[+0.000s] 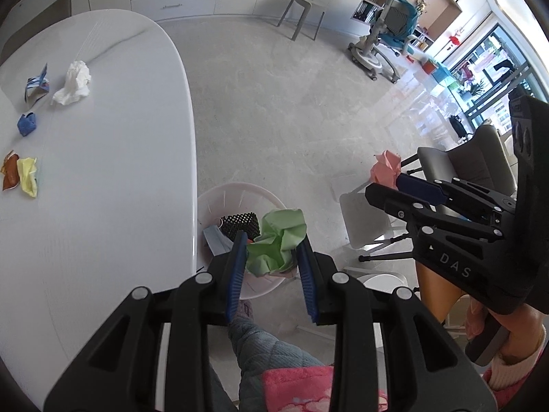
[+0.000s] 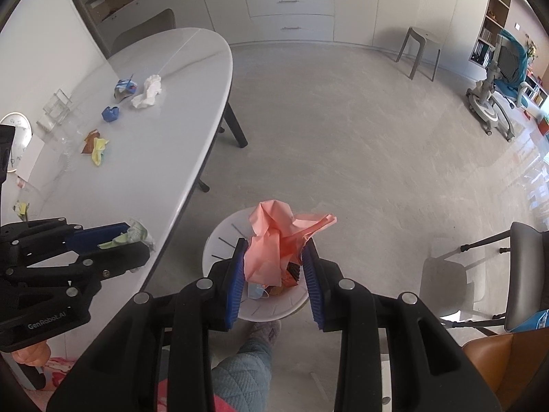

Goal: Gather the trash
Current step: 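Carry the green wrapper and pink paper to the wastebasket and release both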

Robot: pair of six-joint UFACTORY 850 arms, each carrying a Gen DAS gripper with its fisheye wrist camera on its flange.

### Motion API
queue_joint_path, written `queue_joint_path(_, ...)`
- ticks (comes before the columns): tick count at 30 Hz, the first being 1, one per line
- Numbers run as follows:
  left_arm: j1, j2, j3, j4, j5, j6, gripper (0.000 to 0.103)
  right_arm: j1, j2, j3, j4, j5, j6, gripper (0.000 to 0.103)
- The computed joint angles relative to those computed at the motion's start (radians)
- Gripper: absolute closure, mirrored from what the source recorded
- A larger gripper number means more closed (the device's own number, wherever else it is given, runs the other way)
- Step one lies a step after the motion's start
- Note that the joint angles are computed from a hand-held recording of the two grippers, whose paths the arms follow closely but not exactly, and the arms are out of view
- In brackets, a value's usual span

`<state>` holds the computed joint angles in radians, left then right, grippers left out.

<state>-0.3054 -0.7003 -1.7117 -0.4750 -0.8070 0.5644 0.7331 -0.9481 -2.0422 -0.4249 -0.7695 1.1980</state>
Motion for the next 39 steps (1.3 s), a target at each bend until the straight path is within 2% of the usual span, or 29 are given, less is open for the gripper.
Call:
queue_joint_path(3, -0.015, -0.022, -0.025, 0.043, -0.007, -0.042, 0.072, -0.012, 0.011, 0.028, 0.017, 0.023, -0.014, 0.069)
queue_joint_path(5, -0.022, -0.029, -0.033, 0.071, 0.002, -0.069, 0.059, -0.018, 0.010, 0.031, 0.027, 0.031, -0.025, 0.069)
queue_joint_path(6, -0.023, -0.031, -0.036, 0.082, 0.007, -0.081, 0.042, -0.021, 0.010, 0.032, 0.031, 0.034, -0.030, 0.069)
queue_joint_path(7, -0.026, -0.026, -0.031, 0.095, 0.023, -0.098, 0.033, -0.024, 0.010, 0.034, 0.036, 0.038, -0.035, 0.069)
queue_joint_path(8, -0.026, -0.019, -0.024, 0.094, 0.037, -0.097, 0.030, -0.026, 0.011, 0.038, 0.039, 0.042, -0.040, 0.069)
queue_joint_path(10, -0.029, -0.015, -0.025, 0.119, 0.045, -0.119, 0.015, -0.029, 0.008, 0.034, 0.048, 0.046, -0.051, 0.069)
queue_joint_path(16, -0.023, 0.008, -0.014, 0.182, 0.101, -0.175, 0.008, -0.035, -0.007, 0.010, 0.060, 0.049, -0.077, 0.067)
queue_joint_path(28, 0.037, 0.033, -0.004, 0.196, 0.116, -0.237, 0.008, -0.026, -0.083, -0.106, 0.130, 0.029, -0.166, 0.066)
queue_joint_path(30, 0.043, 0.041, 0.006, 0.205, 0.121, -0.246, 0.008, -0.025, -0.109, -0.143, 0.164, 0.017, -0.200, 0.056)
queue_joint_path(32, 0.054, 0.046, 0.010, 0.206, 0.122, -0.244, 0.008, -0.018, -0.146, -0.203, 0.159, -0.036, -0.206, 0.017)
queue_joint_path(33, 0.057, 0.051, 0.015, 0.206, 0.124, -0.243, 0.008, -0.011, -0.172, -0.250, 0.128, -0.090, -0.185, 0.011)
queue_joint_path(34, 0.062, 0.055, 0.019, 0.204, 0.126, -0.240, 0.008, -0.004, -0.185, -0.274, 0.102, -0.117, -0.167, 0.006)
queue_joint_path(35, 0.067, 0.054, 0.016, 0.201, 0.125, -0.234, 0.008, 0.001, -0.193, -0.292, 0.078, -0.137, -0.153, 0.006)
queue_joint_path(39, 0.080, 0.060, 0.022, 0.196, 0.125, -0.226, 0.008, 0.005, -0.191, -0.301, 0.067, -0.136, -0.128, 0.004)
